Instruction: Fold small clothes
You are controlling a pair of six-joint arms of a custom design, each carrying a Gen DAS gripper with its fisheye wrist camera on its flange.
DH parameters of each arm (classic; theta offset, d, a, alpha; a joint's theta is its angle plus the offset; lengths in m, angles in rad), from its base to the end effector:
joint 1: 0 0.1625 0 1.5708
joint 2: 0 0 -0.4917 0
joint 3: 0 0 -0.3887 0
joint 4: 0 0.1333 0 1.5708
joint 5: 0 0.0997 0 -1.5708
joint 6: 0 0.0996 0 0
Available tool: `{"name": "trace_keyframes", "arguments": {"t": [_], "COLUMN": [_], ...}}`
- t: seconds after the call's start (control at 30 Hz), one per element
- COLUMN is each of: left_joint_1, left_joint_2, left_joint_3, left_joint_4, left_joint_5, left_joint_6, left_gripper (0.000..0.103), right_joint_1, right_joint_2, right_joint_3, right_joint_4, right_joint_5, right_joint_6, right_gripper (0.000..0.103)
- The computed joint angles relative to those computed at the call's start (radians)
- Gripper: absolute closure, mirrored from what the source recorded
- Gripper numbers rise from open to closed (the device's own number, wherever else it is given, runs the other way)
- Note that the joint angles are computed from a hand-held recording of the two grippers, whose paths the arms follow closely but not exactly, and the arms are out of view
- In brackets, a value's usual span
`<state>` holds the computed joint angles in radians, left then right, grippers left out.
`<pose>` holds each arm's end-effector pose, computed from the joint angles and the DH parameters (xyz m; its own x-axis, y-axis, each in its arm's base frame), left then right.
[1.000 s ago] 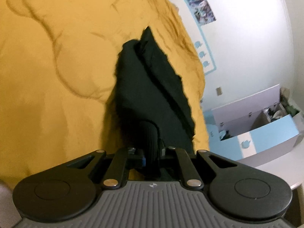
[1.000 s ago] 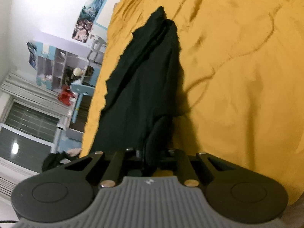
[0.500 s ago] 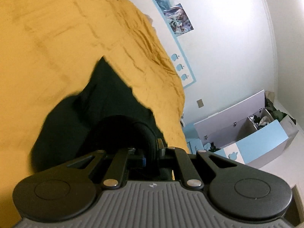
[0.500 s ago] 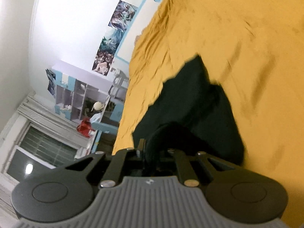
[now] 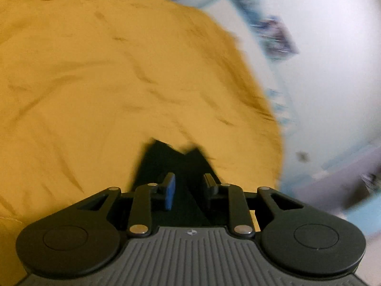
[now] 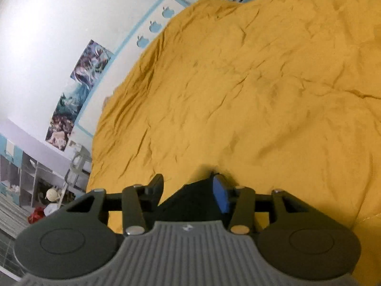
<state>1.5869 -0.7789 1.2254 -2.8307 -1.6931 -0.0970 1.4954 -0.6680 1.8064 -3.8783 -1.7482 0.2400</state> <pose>0.1347 -0.8388 0.3446 -0.9881 0.0058 0.1538 -0.1073 0.6908 -0.7151 0.0643 -0.6849 0.1676 -0.9345 0.3220 -0.1518 0.2590 0.3226 -0.9104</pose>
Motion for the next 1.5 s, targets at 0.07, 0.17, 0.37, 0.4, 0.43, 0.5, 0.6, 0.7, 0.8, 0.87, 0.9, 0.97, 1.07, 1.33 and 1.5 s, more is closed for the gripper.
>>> {"name": "trace_keyframes", "arguments": {"t": [0.07, 0.17, 0.37, 0.4, 0.43, 0.5, 0.6, 0.7, 0.8, 0.87, 0.9, 0.97, 1.07, 1.33, 1.5], "left_joint_1": [-0.006, -0.014, -0.004, 0.0, 0.008, 0.021, 0.038, 0.034, 0.029, 0.026, 0.024, 0.023, 0.039, 0.028, -0.014], "left_joint_2": [-0.068, -0.186, -0.329, -0.33, -0.323, -0.309, -0.251, -0.2, -0.163, -0.14, -0.125, -0.109, -0.087, -0.105, -0.161], "left_joint_3": [0.103, 0.3, 0.555, 0.565, 0.564, 0.569, 0.508, 0.458, 0.431, 0.413, 0.399, 0.391, 0.378, 0.382, 0.409], "left_joint_4": [0.006, -0.023, -0.031, -0.033, -0.023, -0.046, -0.087, -0.127, -0.165, -0.183, -0.192, -0.221, -0.253, -0.245, -0.234], "left_joint_5": [0.0, -0.002, 0.095, 0.109, 0.116, 0.124, 0.1, 0.091, 0.084, 0.089, 0.095, 0.093, 0.018, 0.012, 0.0], "left_joint_6": [0.048, 0.086, 0.006, -0.022, -0.047, -0.089, -0.109, -0.125, -0.15, -0.161, -0.162, -0.163, -0.126, -0.11, -0.107], "left_gripper": [0.068, 0.054, 0.043, 0.043, 0.043, 0.043, 0.043, 0.043, 0.042, 0.039, 0.038, 0.038, 0.072, 0.087, 0.087], "right_joint_1": [-0.031, -0.043, -0.003, -0.003, -0.001, -0.012, -0.046, -0.061, -0.08, -0.086, -0.088, -0.089, -0.084, -0.023, 0.022], "right_joint_2": [-0.044, -0.109, -0.127, -0.122, -0.094, -0.065, -0.02, 0.026, 0.061, 0.08, 0.084, 0.101, 0.105, 0.053, -0.023], "right_joint_3": [0.088, 0.251, 0.516, 0.543, 0.572, 0.591, 0.6, 0.578, 0.529, 0.49, 0.476, 0.437, 0.401, 0.344, 0.385], "right_joint_4": [0.019, 0.008, -0.109, -0.12, -0.174, -0.216, -0.275, -0.321, -0.345, -0.354, -0.35, -0.345, -0.317, -0.168, -0.19], "right_joint_5": [0.147, 0.266, 0.245, 0.234, 0.223, 0.196, 0.198, 0.194, 0.218, 0.226, 0.223, 0.222, 0.202, 0.078, 0.067], "right_joint_6": [0.024, 0.029, 0.08, 0.103, 0.125, 0.178, 0.26, 0.306, 0.328, 0.332, 0.339, 0.352, 0.349, 0.197, 0.158], "right_gripper": [0.059, 0.052, 0.04, 0.04, 0.04, 0.04, 0.04, 0.04, 0.041, 0.04, 0.039, 0.039, 0.039, 0.099, 0.103]}}
